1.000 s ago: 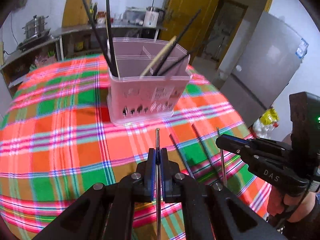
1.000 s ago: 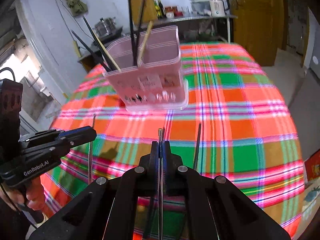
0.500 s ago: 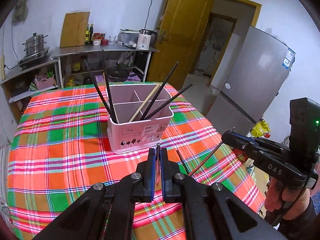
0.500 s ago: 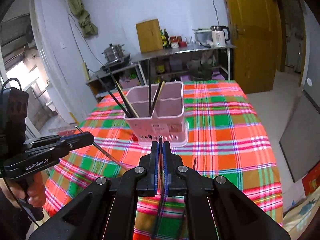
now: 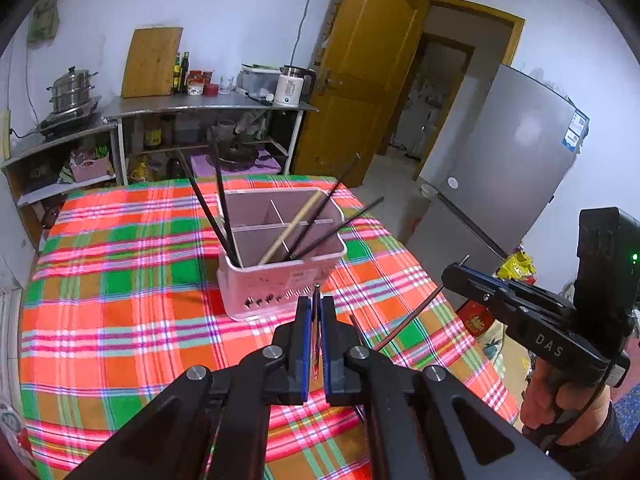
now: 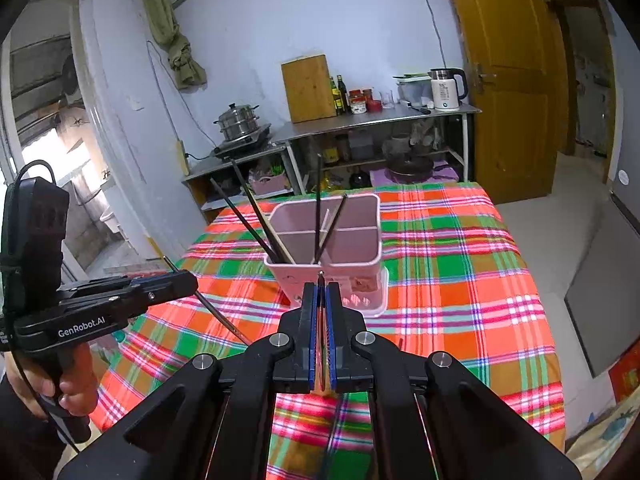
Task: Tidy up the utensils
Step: 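Lift the black chopsticks with both tools and carry them over the basket, then lower the black chopsticks into the basket and open both tools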
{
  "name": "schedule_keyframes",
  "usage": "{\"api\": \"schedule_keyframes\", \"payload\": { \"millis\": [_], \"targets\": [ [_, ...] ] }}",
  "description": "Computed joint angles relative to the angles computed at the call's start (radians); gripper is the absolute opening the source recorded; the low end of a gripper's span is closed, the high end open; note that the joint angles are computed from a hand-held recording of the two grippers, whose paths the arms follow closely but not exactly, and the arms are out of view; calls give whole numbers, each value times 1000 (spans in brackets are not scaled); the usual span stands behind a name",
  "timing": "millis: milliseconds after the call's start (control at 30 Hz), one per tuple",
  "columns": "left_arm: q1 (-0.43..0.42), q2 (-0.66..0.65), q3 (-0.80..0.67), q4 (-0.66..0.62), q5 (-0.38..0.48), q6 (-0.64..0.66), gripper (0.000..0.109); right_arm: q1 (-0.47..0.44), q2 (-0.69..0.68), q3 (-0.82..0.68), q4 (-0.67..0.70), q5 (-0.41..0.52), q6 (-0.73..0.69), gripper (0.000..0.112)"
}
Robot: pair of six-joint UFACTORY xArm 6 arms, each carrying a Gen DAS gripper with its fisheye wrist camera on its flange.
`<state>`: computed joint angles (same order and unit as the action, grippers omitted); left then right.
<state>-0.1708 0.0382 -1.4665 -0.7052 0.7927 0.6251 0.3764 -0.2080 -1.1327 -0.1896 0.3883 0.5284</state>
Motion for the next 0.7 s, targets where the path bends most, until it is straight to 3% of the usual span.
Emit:
{"api": "schedule_keyframes", "payload": {
  "millis": [333,700],
  "targets": [
    [32,122,-255,24,14,-57,4,0,122,-201,7,-25,-26,4],
    [40,382,-642,88,80,-169,4,-13,308,-465,-64,-17,7,4]
  ]
}}
